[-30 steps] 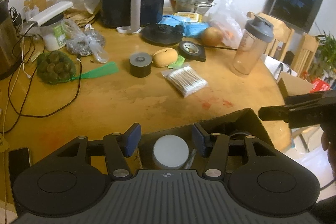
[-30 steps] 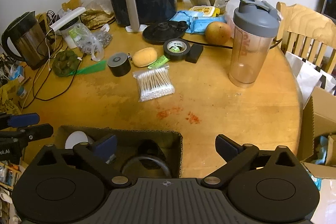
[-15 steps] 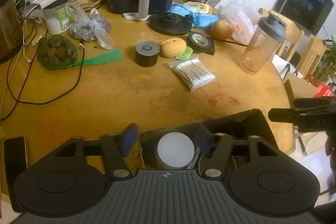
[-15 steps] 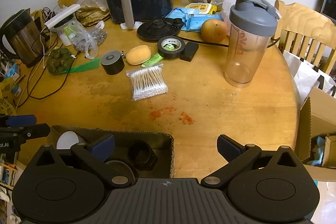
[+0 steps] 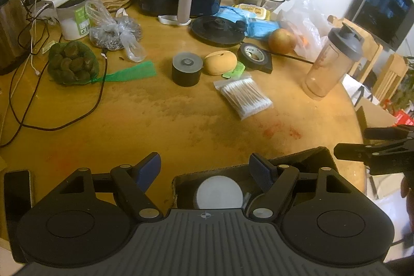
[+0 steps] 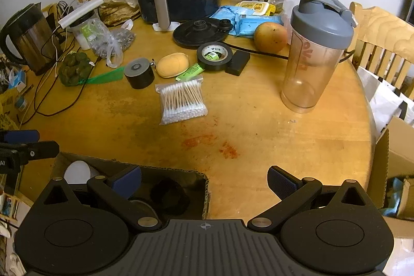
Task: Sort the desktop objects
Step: 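Open the right tool to drop the amber tape roll into the box, then move the right tool down toward the clear bag of cotton swabs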
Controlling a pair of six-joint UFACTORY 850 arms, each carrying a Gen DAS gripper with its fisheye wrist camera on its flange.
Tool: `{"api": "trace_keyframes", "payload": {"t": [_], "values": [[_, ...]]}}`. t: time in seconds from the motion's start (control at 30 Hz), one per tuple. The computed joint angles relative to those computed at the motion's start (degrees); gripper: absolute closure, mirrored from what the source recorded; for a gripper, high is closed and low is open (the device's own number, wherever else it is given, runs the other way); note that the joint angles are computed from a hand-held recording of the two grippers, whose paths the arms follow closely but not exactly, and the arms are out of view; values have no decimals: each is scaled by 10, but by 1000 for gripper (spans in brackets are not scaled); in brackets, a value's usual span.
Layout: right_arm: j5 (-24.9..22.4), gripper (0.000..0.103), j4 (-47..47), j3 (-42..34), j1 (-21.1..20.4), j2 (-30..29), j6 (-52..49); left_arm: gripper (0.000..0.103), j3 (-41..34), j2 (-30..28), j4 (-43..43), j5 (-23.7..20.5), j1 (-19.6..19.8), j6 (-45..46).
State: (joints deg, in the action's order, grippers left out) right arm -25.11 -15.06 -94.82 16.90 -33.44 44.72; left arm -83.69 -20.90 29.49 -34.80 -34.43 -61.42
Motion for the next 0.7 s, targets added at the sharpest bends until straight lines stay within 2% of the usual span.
{"api": "trace_keyframes", "payload": {"t": [0.37,0.7], "values": [[-4,0,91,-21,-26,-19,-127,28,-21,-15,-6,-16,2,4],[-23,0,142,-72,-39,-55,-218,28,-35,-23,-10,-33,1,1]]}}
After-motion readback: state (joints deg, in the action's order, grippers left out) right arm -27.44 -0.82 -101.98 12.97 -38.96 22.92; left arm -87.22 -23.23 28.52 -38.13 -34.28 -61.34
